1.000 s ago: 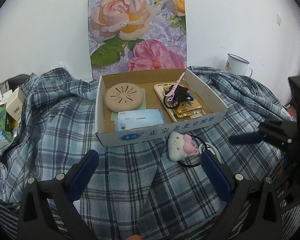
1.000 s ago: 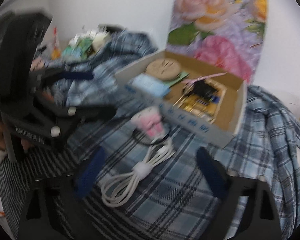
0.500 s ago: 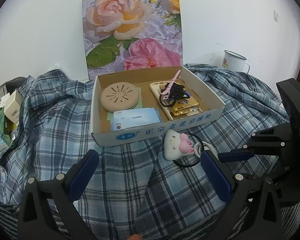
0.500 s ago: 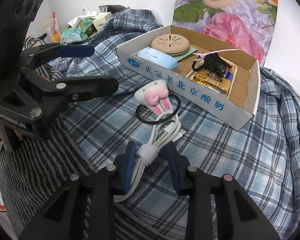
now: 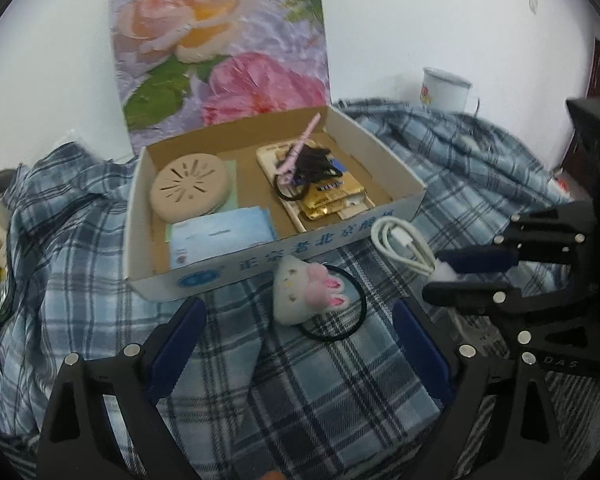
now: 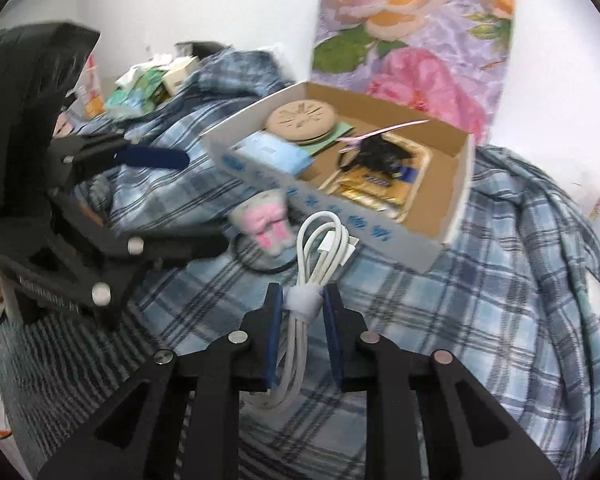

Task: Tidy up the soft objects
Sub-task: 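Grasp the white plush bunny hair tie with the left tool while the right tool grasps the white cable, then lift the bunny hair tie and white cable and carry them over the box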

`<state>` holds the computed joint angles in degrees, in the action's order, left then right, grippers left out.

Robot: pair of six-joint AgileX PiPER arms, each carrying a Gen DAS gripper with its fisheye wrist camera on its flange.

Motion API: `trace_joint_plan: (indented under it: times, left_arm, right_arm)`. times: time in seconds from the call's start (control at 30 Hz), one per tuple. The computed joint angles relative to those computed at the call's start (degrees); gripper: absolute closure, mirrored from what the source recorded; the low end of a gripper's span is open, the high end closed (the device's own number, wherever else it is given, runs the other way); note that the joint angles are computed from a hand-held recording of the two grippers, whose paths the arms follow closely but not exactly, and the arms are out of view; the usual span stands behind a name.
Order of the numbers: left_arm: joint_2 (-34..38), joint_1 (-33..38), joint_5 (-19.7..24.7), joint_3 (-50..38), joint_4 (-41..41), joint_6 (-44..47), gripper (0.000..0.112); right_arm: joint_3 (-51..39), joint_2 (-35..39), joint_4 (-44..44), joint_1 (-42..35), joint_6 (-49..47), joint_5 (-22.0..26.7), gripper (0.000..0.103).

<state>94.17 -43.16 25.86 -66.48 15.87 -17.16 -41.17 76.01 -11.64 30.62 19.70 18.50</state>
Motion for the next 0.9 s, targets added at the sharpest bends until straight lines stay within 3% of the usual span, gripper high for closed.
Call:
trace_joint_plan:
  times: [0.07,0.13,0.23,0.3,0.37,0.47,0.83,0.9]
  left_arm:
    - [2.28,-0.79,0.91,-2.05,2.34,-1.19,0.019]
    - [4.87,-1.26,2.84,-4.55,4.33,-2.52,0.031]
    - [7.20,-0.08,3.13,-6.65,0.22,1.14,0.043]
    - [8.31,0.71,3.50,-7.44,-1.94,2.83,0.061]
    - [8.21,2.04,1.87,-6.85,-8.20,8.61,0.066]
    - [7.69,1.93,0.59,-5.70,-8.25,8.90,0.082]
    - [1.12,2.67,-6.24,0.90,-11.44,10.93,0.082]
    - [-0.28,2.84,-7.52,2.06,-10.96,10.26,0.082]
  right_arm:
    - [0.24,0.26,0.88,-1.00,-0.43,-0.70,0.083]
    - [0.28,1.16,4.40,-1.92,-3.82,-1.48,0.083]
    - [-0.26,3.09,6.72,-2.35,-6.43,-1.69,0.083]
    - [0.06,2.78,9.90,-3.17,-9.50,-2.06,0.083]
    - [0.24,2.58,9.45,-3.38,-8.49,-2.50,0.083]
    - [0.25,2.39,9.30,-3.28,-8.28,-2.59,0.083]
    - [2.85,-0.59,-6.93,-1.29,7.06,-6.34,0.083]
    - [3.48,-1.58,-14.36,-0.75,14.40,-7.14,0.083]
